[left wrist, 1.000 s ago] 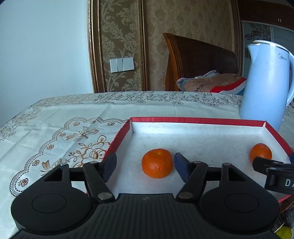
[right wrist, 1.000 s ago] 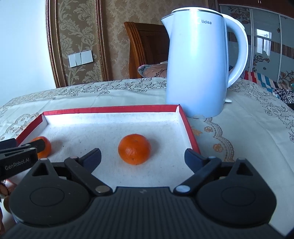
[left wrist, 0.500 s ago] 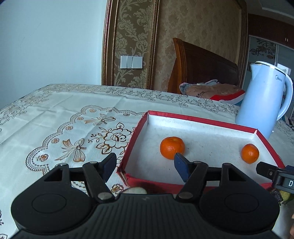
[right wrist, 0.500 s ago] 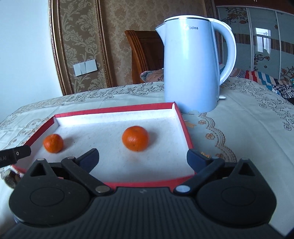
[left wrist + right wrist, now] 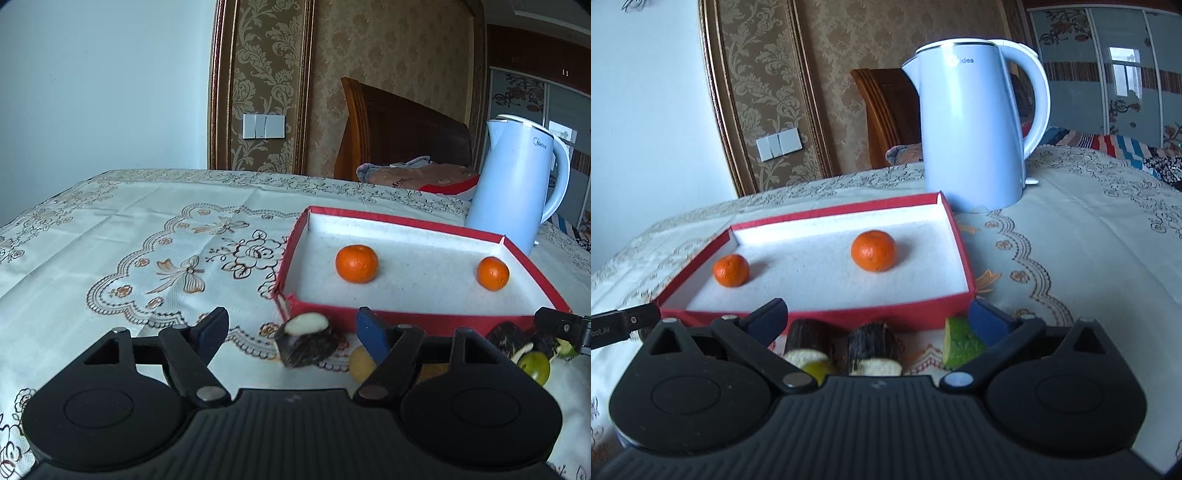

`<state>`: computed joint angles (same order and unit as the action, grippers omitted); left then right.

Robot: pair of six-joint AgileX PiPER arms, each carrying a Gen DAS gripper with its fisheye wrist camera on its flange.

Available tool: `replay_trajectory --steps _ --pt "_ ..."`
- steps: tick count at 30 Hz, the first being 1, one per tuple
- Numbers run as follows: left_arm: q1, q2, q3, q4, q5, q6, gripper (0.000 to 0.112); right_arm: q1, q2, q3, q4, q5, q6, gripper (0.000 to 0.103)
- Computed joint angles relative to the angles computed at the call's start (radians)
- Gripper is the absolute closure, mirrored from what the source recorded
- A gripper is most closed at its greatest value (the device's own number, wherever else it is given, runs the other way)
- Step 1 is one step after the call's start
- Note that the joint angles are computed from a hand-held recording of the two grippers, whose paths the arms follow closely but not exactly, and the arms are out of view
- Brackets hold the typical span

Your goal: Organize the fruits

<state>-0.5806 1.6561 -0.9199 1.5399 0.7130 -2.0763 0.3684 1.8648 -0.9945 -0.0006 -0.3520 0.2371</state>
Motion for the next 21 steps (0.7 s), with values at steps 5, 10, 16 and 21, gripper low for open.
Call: replay_trajectory --steps 5,10,16,21 --pt "-0.011 0.002 0.007 0.012 0.018 -0.005 0.037 0.016 -0.02 0.044 0.025 -0.021 -0.061 0.0" --pt "-0.016 0.023 -0.014 -0.029 0.032 0.048 0.037 -0.017 -0.029 0.07 -0.078 -0.04 0.088 0.0" --pt "0.033 0.035 -0.044 -0.111 -0.025 0.103 0.035 -0.01 -0.027 0.067 -0.046 -0.031 0.052 0.0" --pt "0.068 0.054 -0.074 -0.192 -0.071 0.179 0.034 -0.009 -0.028 0.065 -0.039 -0.027 0.045 0.0"
